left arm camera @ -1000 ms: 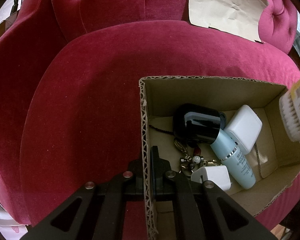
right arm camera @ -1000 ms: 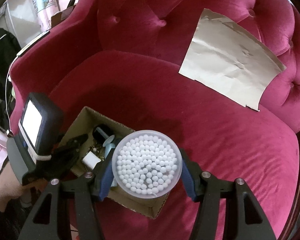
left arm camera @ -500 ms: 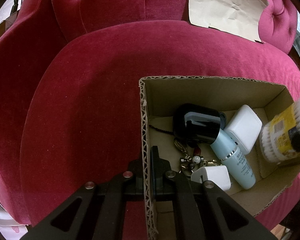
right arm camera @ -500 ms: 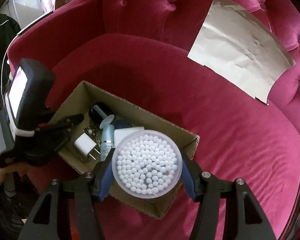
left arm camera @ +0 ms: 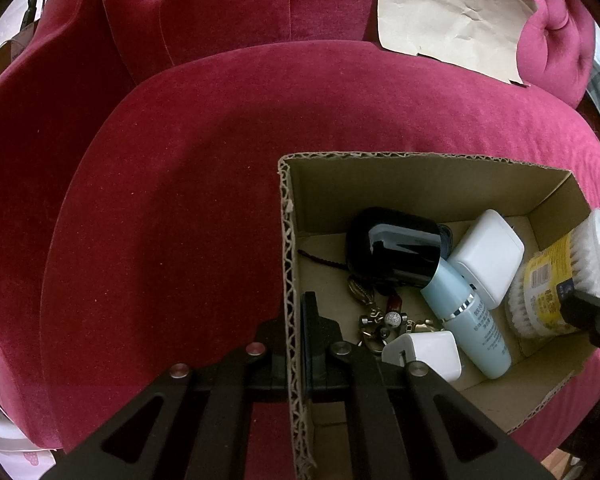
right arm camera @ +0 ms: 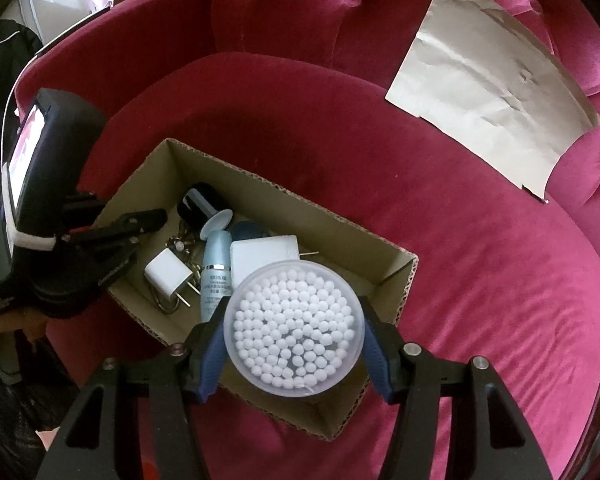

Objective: Organize rigid objects
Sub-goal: 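Lift the cotton-swab tub with the right gripper and carry it over the box, then lower the tub into the box and open the right gripper, then lower the box onto the sofa seat and open the left gripper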

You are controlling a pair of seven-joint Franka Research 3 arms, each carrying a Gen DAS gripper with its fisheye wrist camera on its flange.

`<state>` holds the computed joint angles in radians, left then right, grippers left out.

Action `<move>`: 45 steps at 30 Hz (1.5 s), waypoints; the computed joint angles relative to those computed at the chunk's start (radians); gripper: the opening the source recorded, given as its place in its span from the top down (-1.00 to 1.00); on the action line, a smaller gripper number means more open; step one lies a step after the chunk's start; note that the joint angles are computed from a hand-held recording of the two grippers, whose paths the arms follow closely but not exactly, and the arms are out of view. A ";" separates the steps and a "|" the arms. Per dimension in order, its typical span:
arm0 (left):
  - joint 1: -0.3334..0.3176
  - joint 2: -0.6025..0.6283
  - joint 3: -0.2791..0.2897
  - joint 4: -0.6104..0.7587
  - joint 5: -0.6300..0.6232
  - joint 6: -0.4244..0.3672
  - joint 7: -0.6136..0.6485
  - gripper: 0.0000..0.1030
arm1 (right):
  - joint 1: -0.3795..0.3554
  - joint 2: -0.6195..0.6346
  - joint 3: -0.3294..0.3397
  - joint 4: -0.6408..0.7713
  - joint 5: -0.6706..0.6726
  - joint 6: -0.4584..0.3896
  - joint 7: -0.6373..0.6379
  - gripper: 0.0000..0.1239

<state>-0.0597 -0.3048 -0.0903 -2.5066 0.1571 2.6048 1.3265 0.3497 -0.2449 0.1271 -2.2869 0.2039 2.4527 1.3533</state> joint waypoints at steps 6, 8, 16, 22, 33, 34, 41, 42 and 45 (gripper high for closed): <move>0.000 -0.001 0.000 -0.001 0.000 0.001 0.002 0.93 | 0.002 0.000 -0.002 0.001 0.005 -0.002 -0.007 -0.01; 0.000 0.000 0.000 0.000 0.000 0.000 0.001 0.93 | 0.003 0.001 -0.002 0.001 0.008 -0.006 -0.009 -0.01; 0.001 -0.001 -0.002 0.000 0.003 0.000 -0.001 0.93 | -0.001 0.000 0.003 -0.003 -0.002 0.022 -0.009 -0.37; 0.001 0.000 -0.003 0.001 0.005 -0.002 -0.005 0.93 | -0.024 0.001 0.021 -0.004 -0.085 0.054 0.067 -0.66; 0.000 0.001 -0.003 0.002 0.006 -0.003 -0.006 0.93 | -0.017 0.011 0.011 0.006 -0.105 0.047 0.083 -0.66; 0.000 0.001 -0.002 0.002 0.006 -0.003 -0.006 0.93 | -0.019 0.011 0.013 0.006 -0.111 0.047 0.090 -0.66; -0.001 0.004 -0.002 0.011 0.001 -0.015 -0.010 0.93 | -0.026 0.022 0.020 0.013 -0.146 0.035 0.121 -0.66; -0.001 0.006 -0.002 0.015 -0.001 -0.019 -0.009 0.94 | -0.026 0.022 0.018 0.012 -0.147 0.034 0.120 -0.66; -0.001 0.011 -0.003 0.023 -0.002 -0.029 -0.010 0.94 | -0.025 0.027 0.016 0.017 -0.155 0.027 0.124 -0.66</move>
